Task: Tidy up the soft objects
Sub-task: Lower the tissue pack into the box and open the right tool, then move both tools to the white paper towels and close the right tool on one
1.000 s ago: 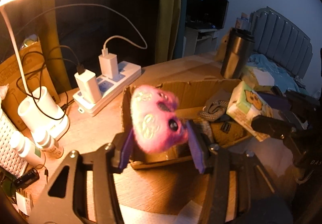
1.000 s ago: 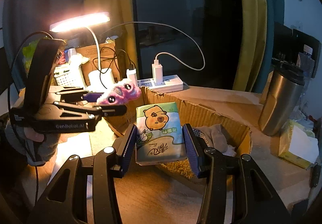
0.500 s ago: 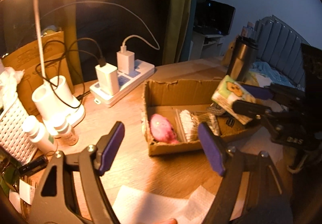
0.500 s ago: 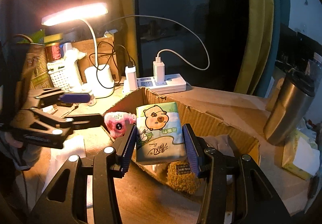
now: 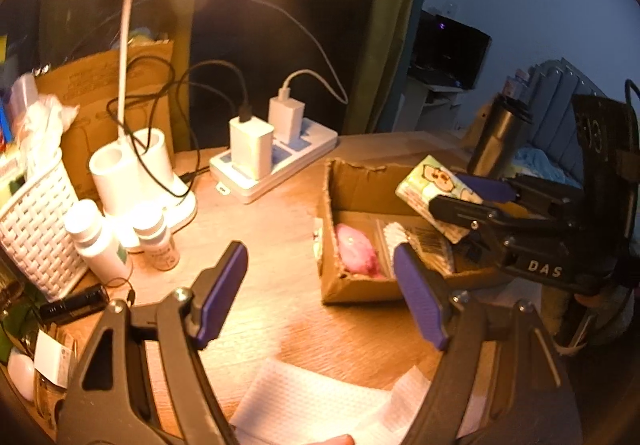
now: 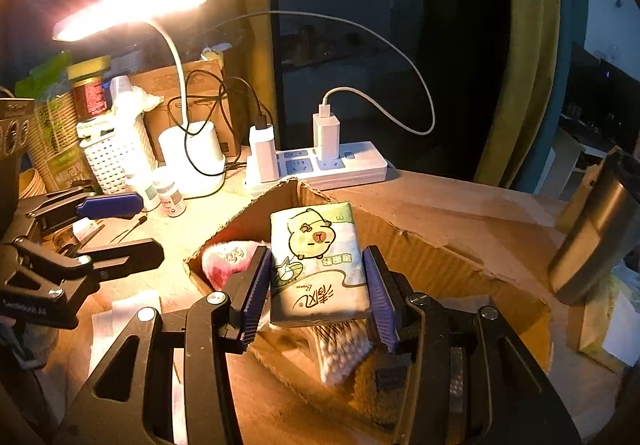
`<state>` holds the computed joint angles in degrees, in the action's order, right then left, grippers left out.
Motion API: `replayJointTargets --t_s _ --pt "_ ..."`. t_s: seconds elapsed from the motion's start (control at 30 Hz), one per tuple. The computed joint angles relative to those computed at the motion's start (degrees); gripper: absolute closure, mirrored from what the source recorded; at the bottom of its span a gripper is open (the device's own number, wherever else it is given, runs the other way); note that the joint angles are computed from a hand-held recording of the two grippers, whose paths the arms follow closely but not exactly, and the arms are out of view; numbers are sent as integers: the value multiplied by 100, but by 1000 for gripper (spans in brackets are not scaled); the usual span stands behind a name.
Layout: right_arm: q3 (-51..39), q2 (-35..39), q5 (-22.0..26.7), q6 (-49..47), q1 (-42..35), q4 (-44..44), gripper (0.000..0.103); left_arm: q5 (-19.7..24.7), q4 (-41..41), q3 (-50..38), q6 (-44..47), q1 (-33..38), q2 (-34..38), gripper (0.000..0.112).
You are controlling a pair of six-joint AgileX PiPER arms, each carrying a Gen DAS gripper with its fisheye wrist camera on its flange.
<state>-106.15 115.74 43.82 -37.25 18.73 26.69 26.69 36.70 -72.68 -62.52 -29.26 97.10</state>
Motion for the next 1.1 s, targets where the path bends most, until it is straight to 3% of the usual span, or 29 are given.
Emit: replayJointTargets --t_s 0.33,0.4,0.47,0.57,1.1 --pt "-926 574 290 743 299 -517 53 -107 262 190 -392 204 -127 36" --pt "-1004 654 252 778 329 -548 52 -64 380 195 -499 199 -138 36" --pt "-1168 793 348 801 316 -544 40 -30 435 198 -561 201 -142 36" --pt "-1177 816 374 843 254 -514 40 19 464 186 -564 184 -147 36" --pt "1403 -972 -501 -203 245 299 40 158 884 606 -970 -110 -436 36"
